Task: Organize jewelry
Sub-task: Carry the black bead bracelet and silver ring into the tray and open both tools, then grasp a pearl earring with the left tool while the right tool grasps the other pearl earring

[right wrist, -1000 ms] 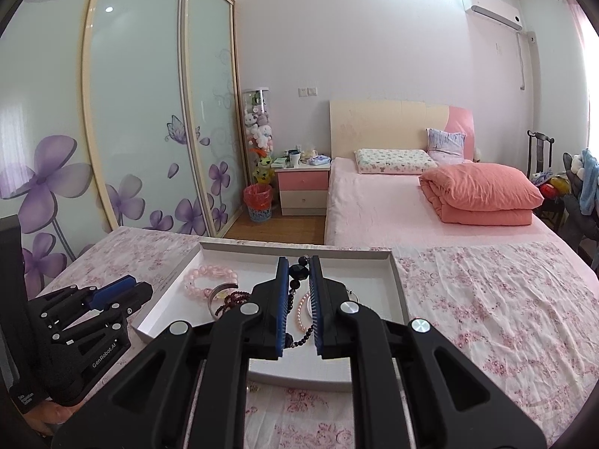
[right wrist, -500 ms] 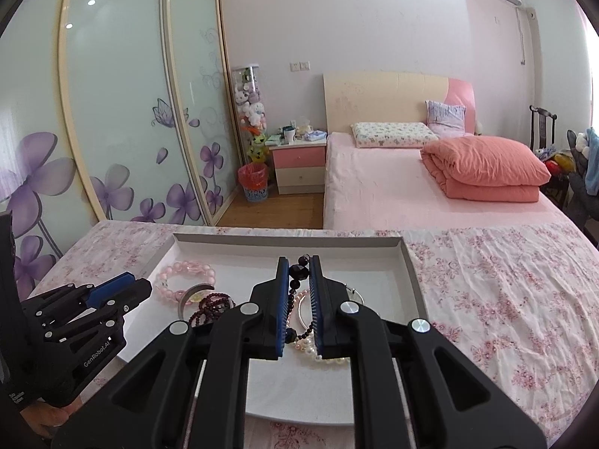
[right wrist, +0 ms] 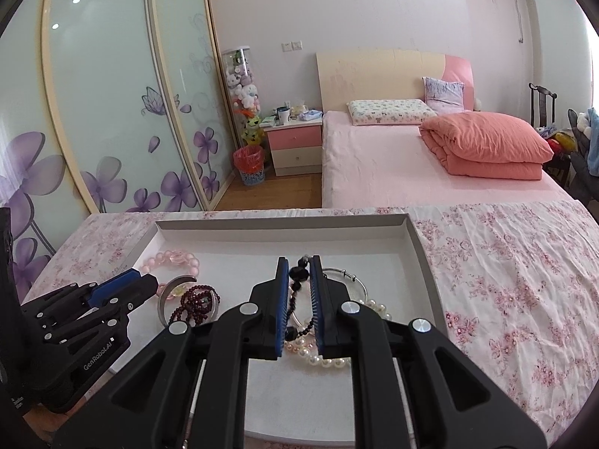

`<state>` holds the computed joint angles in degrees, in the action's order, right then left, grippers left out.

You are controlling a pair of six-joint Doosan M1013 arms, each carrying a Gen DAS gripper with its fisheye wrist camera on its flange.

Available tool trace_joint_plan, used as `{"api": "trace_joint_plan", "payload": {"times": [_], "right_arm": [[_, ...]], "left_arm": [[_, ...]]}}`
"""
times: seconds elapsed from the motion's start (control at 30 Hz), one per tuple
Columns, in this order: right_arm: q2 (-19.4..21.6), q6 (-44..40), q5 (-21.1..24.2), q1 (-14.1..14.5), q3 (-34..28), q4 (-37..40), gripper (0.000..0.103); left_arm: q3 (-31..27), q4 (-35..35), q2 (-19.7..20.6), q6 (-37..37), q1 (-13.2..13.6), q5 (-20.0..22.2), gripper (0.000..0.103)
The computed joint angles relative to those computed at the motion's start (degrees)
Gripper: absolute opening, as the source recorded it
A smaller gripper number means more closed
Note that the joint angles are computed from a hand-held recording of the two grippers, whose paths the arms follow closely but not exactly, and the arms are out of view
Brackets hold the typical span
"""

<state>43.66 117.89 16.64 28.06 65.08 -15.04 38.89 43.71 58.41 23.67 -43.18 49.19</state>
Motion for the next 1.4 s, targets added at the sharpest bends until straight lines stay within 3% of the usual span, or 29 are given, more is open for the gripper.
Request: {"api": "trace_joint_plan", "payload": {"times": [0.03, 0.1, 0.77, 1.1, 1.4], "right_arm": [[-0.04, 1.19, -0.07, 0.02, 0.13, -1.13, 0.036], [-0.28, 4.02, -0.78, 0.10, 0.74, -4.12, 0.042], [-2.52, 0.38, -2.33, 0.33, 4.85, -1.04, 0.042], [-4.59, -0.91, -3.09, 0.43, 8.72, 0.72, 0.042], [-7.63, -0.42, -4.40, 0.54, 14.12, 1.36, 0.042]], "left_arm": [[0.16, -0.06, -0.05, -0.32, 0.04, -0.03, 0.033], [1.00, 0.51, -0.42, -1.81, 0.09, -0.25, 0.037], [7.71, 2.16, -3.94, -7.17, -0.29, -1.30, 0.042], [13.17, 2.60, -6.79, -8.95, -1.66, -4.45, 0.047], [15.63, -0.99, -8.01, -5.56, -3.30, -7.52, 0.052]]}}
